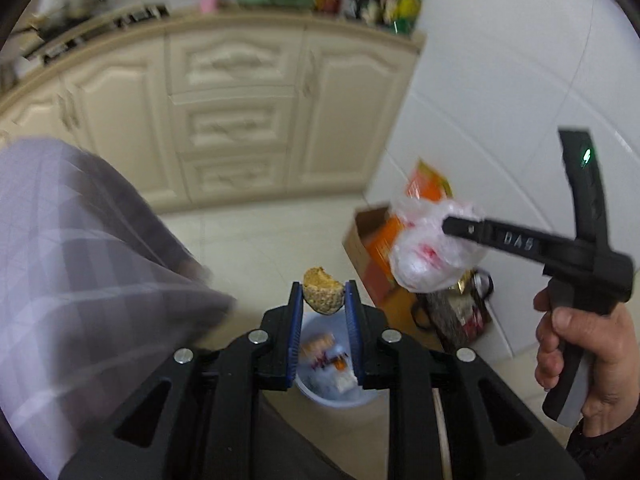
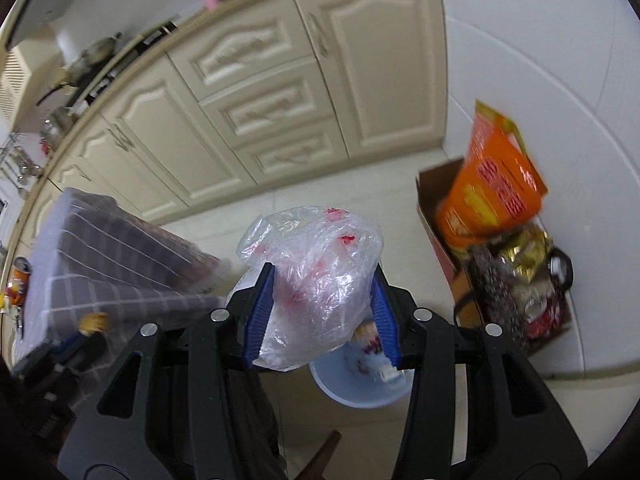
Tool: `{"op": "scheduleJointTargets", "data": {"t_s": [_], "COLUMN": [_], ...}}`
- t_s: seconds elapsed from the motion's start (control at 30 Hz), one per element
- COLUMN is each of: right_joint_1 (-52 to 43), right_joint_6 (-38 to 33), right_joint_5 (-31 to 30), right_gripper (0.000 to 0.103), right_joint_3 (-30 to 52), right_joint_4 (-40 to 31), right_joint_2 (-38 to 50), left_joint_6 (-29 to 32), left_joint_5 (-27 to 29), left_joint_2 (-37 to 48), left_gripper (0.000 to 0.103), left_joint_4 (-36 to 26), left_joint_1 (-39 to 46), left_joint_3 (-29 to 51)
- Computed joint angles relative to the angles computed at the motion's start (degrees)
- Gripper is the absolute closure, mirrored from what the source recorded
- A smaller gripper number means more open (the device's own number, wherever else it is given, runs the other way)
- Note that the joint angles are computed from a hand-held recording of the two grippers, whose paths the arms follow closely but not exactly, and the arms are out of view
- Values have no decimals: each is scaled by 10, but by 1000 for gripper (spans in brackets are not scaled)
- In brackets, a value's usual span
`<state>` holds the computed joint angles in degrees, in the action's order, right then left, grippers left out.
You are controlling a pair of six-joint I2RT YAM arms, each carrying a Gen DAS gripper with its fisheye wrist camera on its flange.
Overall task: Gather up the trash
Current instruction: 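Carry the lump and plastic bag to the blue bin and open both tools, then return both tools from the bin to the table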
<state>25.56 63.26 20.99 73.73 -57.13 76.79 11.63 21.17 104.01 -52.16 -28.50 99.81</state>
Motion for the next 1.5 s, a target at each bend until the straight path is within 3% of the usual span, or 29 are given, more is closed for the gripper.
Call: {"op": "scheduleJointTargets", "data": {"t_s": [0.13, 0.33, 0.4, 0.43, 0.5, 0.6, 0.73, 1.17, 1.5], "right_joint_1": [-23, -50, -59, -63, -71, -71, -66, -31, 13], "right_joint_6": [3, 15, 21, 24, 30, 46, 56, 62, 39], "right_joint_5": [-38, -93, -112, -122, -136, -131, -121, -78, 5], "right_gripper": [57, 57, 52, 51, 36, 12, 7, 6, 6], "right_joint_3": [-62, -147, -175, -187, -203, -205, -193, -111, 54], "right_joint_4": [31, 93, 120, 132, 147, 141, 127, 69, -20], "right_joint_2": [-1, 9, 11, 11, 9, 8, 10, 24, 55], "left_joint_6": [1, 19, 26, 31, 27, 21, 11, -25, -47], "left_joint_5": [-5, 8, 4, 0, -2, -6, -12, -9, 5], "left_joint_2": [80, 193, 215, 227, 236, 218, 205, 87, 7], "left_gripper": [83, 82, 79, 72, 26, 18, 16, 13, 12], "left_joint_4": [-6, -42, -50, -55, -53, -31, -26, 13, 4], "left_joint_1": [-36, -60, -63, -66, -62, -55, -48, -28, 5], "left_joint_3": [2, 65, 82, 90, 95, 78, 78, 44, 63]}}
